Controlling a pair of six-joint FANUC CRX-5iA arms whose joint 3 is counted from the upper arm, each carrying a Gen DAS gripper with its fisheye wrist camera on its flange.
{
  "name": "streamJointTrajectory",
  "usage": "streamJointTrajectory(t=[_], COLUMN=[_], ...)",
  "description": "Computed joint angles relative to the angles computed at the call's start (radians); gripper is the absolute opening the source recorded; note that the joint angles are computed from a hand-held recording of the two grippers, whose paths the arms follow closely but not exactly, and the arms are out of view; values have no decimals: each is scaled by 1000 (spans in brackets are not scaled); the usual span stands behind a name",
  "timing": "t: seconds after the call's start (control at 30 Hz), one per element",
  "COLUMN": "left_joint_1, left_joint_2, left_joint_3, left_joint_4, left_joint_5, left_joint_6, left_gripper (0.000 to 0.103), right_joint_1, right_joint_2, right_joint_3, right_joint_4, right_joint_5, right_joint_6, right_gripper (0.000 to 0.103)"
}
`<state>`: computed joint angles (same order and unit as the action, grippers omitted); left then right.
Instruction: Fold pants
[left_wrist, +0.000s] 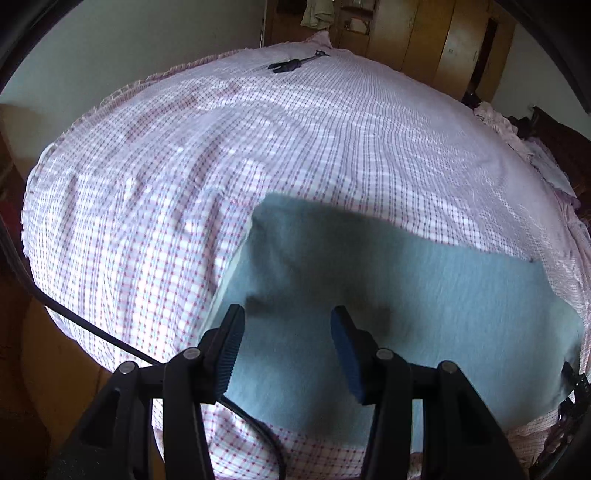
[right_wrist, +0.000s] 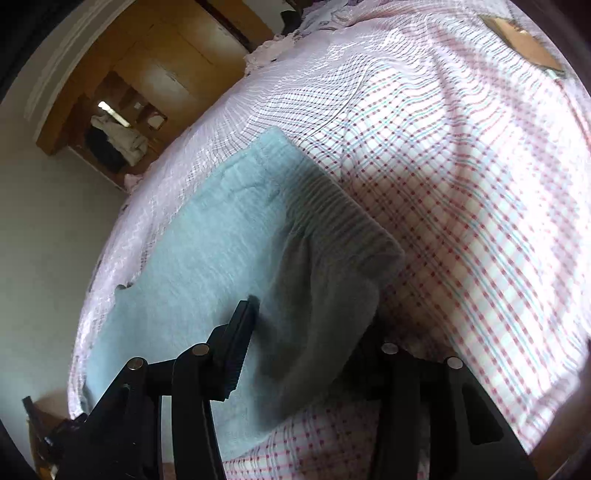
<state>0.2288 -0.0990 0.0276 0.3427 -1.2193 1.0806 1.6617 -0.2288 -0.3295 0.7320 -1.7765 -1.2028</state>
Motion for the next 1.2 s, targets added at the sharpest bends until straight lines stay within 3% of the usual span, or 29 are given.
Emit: streamJointTrajectory(t=[0.1,0.23,0.37,0.43,0.53,0.83,1.0,1.2], left_joint_1=[3,6,7,13,11,17,17,-1], left_joint_2=[9,42,66,78,77,78,81,103], left_joint_3=[19,42,61,61,44,1,-5,17], left_joint_4=[1,21,21,39,56,120,155,131], left_joint_5=[26,64,89,94,110,132,142,143], left_joint_6=[-4,-28,-56,-89,-137,-153,-158,-143], left_gripper=[51,51,51,51,51,51,51,51], right_joint_1=[-15,-30,-28,-34,-91,-401,-540,-593], right_joint_2=[26,35,127,148,161,270,436,526], right_joint_3=[43,86,266,316,360,460,705,798], right_joint_4=[-15,-51,-125,-129,-100,-47,-169,-211], right_joint_5=[-41,-86,-294,-325,-247,278,290,312], right_joint_6=[70,48,189,289,474,999,1263,1403], right_gripper=[40,40,40,40,40,40,40,40])
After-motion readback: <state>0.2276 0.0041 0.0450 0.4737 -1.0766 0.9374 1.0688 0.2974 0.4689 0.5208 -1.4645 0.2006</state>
